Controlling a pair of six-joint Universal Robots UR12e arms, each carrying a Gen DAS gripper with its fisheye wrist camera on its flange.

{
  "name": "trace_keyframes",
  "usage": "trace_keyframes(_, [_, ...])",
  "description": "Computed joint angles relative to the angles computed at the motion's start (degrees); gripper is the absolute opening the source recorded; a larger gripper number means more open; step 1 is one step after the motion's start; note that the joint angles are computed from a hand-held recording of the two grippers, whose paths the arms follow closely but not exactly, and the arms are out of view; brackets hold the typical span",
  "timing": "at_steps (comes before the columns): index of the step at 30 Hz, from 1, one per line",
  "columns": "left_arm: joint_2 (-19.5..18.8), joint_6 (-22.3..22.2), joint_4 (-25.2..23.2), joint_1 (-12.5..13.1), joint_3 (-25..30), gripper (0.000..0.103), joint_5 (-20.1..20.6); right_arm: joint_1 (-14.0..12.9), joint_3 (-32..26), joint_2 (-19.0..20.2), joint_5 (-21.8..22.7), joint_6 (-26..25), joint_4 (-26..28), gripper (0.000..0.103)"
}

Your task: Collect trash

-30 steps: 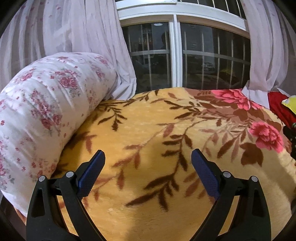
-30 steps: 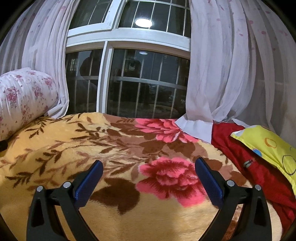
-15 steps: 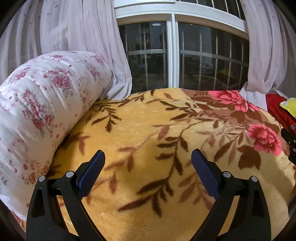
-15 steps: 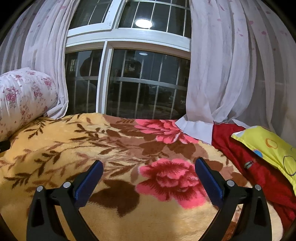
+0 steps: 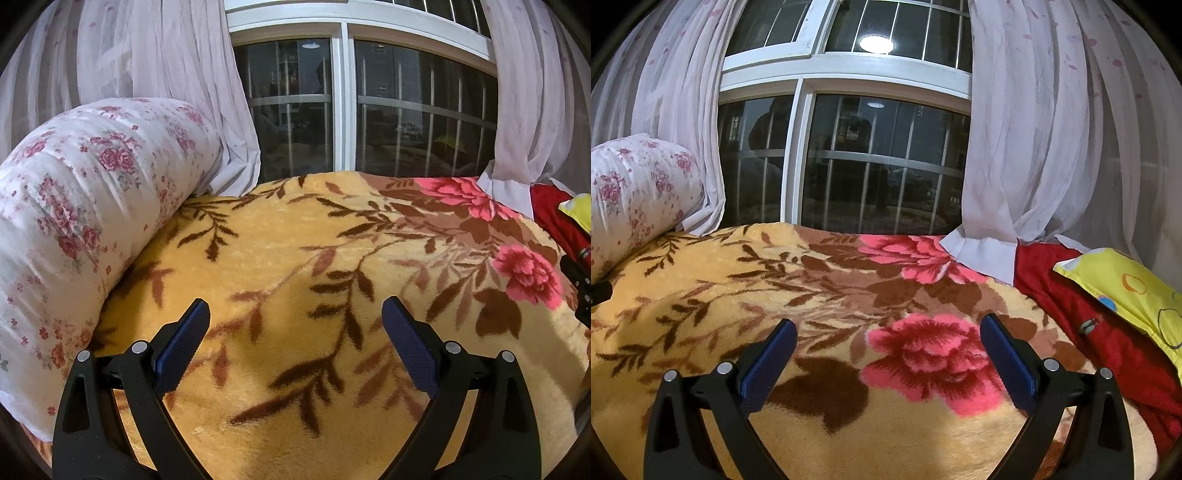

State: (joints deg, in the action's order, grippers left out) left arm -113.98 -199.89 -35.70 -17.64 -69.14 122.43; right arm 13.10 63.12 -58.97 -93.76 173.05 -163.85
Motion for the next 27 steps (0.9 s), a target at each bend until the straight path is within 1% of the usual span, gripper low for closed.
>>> trace_keyframes(4, [-0.2,0.6,0.7,-0.1,-0.1,0.092,0.4,0.1,-0.1,0.1,-0.2,-0.8,0.1,0.098])
trace_keyframes(8, [-0.3,1.3,0.7,-0.2,0.0,0.092,0.6,0.1,-0.2,0.2,-0.2,-0.5,0.1,0.098])
trace_keyframes(15, [-0.3,0.5,0.5,0.0,-0.1,0.092,-0.1,-0.2,-0.4,0.3,0.4,0.5,0.3,0.098])
trace_keyframes(22, [-0.1,0.1,0.5,0.1,-0.2,0.092,0.2,-0.1,-0.3,0.2,0.3,0.0,0.4,0.098])
trace_keyframes(26, [-0.2,-0.1,0.4,0.1,-0.2,0.092,0.0,-0.3,-0.2,0.1,1.0,-0.2,0.2,0.098])
trace_keyframes(27, [-0.2,-0.1,0.4,0.0,-0.1,0.092,0.4,-0.2,-0.1,0.1,1.0,-0.2,0.2,0.098])
